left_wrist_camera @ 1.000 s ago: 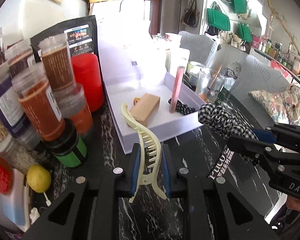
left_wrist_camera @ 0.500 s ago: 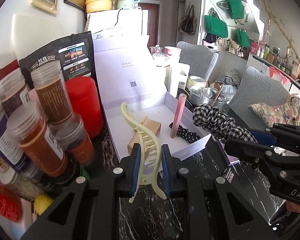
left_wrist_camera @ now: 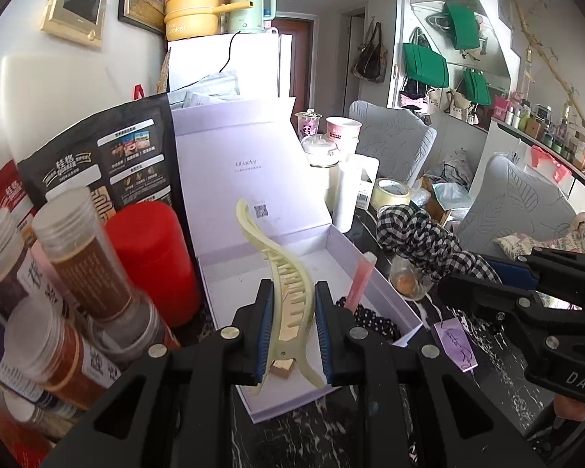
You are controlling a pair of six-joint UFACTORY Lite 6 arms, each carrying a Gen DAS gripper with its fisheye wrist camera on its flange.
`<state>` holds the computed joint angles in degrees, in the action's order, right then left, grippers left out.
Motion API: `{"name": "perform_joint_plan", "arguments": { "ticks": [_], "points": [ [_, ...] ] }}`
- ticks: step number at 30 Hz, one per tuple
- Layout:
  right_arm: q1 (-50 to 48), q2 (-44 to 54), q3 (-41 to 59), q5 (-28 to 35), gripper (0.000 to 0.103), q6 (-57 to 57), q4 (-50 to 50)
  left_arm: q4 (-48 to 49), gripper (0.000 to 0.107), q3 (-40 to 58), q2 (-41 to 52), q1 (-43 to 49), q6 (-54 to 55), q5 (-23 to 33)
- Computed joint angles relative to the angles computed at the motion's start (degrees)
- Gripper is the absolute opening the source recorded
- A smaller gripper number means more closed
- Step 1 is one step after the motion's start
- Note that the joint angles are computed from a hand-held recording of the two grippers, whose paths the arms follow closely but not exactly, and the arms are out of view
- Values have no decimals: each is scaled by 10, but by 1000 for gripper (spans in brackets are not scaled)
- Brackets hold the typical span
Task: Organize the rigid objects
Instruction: 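Carry the claw clip and gingham scrunchie over the white box with both tools, then lower into the white box and open the left gripper while the right gripper releases the scrunchie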
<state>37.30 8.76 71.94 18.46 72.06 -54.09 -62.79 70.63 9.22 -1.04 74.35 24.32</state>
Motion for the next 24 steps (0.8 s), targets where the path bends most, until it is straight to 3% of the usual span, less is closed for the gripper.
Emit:
{"name": "perform_joint_plan", "arguments": {
  "ticks": [7, 10, 24],
  "points": [
    [-45, 50, 67, -24, 23, -142, 118, 64, 21, 94, 72, -22, -73, -2],
    [-70, 73, 100, -35, 23, -250, 221, 93, 21, 140, 106, -32, -108, -3],
    [-157, 178, 247, -18, 23, -515, 472, 232, 21, 410, 286, -60, -278, 54]
  ]
}}
